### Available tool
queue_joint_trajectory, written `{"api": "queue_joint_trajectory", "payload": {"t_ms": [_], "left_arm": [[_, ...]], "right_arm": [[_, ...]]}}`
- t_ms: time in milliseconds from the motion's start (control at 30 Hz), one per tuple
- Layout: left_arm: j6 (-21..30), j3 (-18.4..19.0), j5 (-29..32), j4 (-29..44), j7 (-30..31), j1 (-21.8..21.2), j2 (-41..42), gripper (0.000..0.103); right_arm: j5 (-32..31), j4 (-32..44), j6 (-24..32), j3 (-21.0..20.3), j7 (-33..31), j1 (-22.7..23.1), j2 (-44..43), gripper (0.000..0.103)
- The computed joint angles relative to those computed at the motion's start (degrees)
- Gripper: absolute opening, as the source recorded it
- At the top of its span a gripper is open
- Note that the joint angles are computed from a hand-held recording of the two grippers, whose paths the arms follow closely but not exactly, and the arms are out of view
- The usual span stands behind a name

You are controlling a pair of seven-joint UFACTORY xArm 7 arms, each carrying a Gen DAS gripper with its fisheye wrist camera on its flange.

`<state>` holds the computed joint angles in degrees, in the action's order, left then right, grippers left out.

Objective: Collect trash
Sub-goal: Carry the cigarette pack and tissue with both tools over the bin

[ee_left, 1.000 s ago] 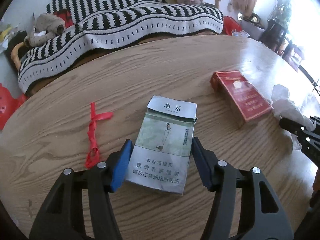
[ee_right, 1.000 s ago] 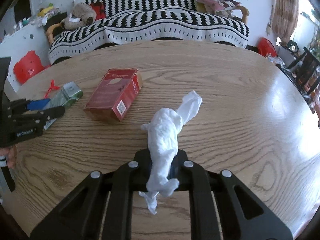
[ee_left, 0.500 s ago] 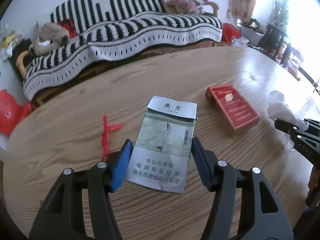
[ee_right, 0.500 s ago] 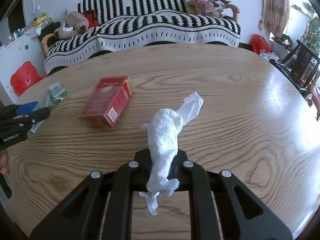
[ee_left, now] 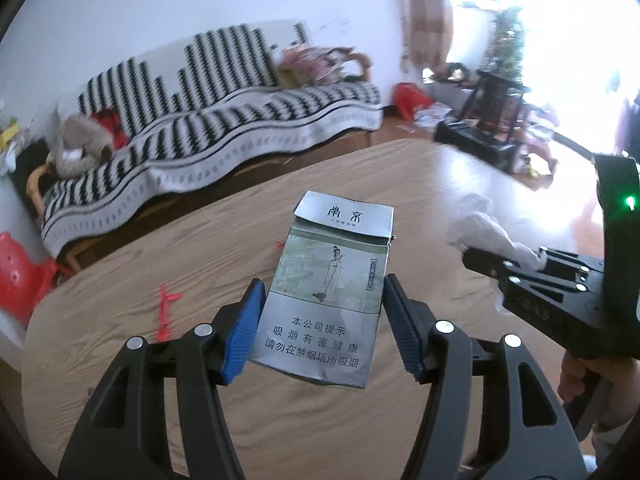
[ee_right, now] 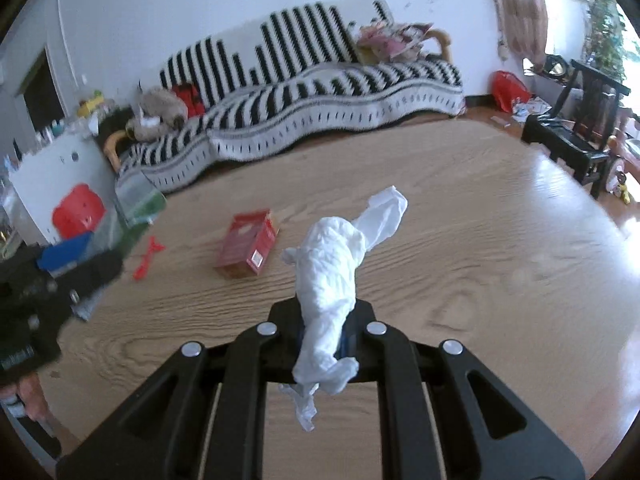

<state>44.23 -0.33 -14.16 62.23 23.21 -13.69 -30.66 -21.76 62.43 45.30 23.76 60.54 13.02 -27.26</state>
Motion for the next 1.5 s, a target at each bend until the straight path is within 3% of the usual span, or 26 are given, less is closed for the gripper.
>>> {"api": "queue_joint_trajectory", "payload": {"t_ms": [300,500,700,833,1100,1433,1500], "left_arm": [[7.4,-7.6,1.0,1.1,-5.7,-5.8,-10.2,0.059],[13.3,-10.9,0.2,-0.3,-7.0,-11.0,-12.6,0.059],[16.0,-14.1,0.1,-3.9,-8.6,-13.8,-10.9,0.059],[16.9,-15.7,-0.2,-8.6,-9.8,-15.9,-9.0,0.059],[15.7,-16.8,-0.8,-14.7,-12.2,-19.5,-2.4,0.059],[15.4,-14.5,-1.5,-17.2,-11.6,-21.1,1.3,0.06],[16.1,-14.7,-1.1,-17.3,-12.0,-20.8,1.4,0.063]], "right_arm": [[6.4,-4.9,10.4,-2.5,-5.2,-0.2,-22.9,0.013],[11.9,-7.8,18.4,-4.0,-9.7,-1.1,-34.2,0.013],[19.4,-16.4,23.4,-5.2,-11.3,-0.7,-42.4,0.013],[25.2,-25.9,26.9,-6.0,-11.0,1.9,-47.5,0.013],[33.5,-40.9,25.7,-9.0,-9.6,5.9,-52.7,0.013],[37.1,-47.7,21.3,-12.3,-9.5,7.1,-52.6,0.013],[37.5,-48.5,21.0,-12.9,-8.7,7.0,-54.0,0.02]]}}
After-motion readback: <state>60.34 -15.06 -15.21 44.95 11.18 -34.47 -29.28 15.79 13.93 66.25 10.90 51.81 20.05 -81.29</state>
